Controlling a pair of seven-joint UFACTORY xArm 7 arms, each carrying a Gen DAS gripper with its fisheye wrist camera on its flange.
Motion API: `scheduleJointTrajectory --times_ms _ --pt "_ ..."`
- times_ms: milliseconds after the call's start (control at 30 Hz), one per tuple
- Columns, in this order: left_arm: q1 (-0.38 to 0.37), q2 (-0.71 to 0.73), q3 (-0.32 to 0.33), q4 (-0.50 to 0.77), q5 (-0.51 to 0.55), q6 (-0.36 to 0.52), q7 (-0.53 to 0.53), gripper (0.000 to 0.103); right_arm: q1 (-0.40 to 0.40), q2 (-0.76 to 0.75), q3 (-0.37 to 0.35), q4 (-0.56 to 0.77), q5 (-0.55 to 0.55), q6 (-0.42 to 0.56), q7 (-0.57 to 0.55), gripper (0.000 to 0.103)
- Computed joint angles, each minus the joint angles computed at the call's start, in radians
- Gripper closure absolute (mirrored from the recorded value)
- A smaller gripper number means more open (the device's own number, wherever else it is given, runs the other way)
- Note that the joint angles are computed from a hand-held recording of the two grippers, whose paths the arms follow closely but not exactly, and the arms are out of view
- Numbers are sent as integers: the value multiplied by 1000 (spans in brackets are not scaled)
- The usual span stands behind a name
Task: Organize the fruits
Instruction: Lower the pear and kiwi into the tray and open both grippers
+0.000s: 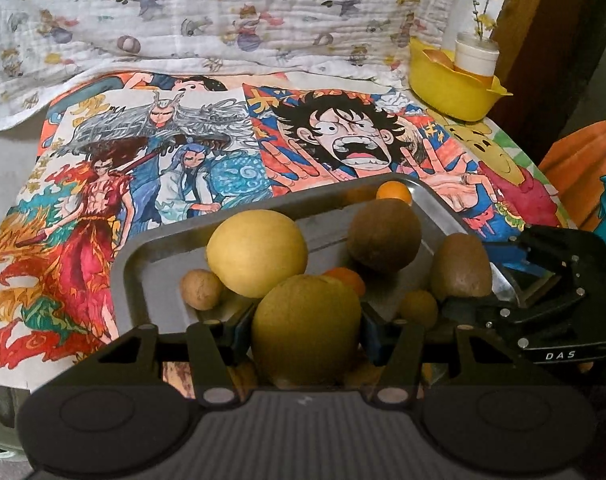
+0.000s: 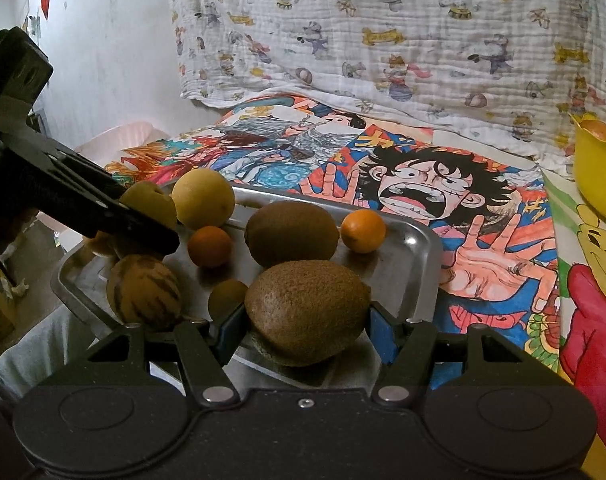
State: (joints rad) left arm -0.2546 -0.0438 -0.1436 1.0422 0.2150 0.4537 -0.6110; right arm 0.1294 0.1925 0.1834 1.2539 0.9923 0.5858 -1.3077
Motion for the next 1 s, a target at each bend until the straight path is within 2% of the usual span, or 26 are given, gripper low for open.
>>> scheduleJointTrajectory --times_ms 267,500,867,1000 --pt "-1 10 -3 5 63 -6 -45 45 2 4 8 -2 17 -19 -44 36" --pt "-4 25 -5 9 200 -19 -160 45 4 3 9 -8 36 -33 -66 36" --pt "-10 29 0 6 177 -16 -162 45 4 1 7 -10 48 -33 -64 36" --pt "-11 26 0 0 217 -21 -196 45 4 0 7 -13 51 -34 -64 36"
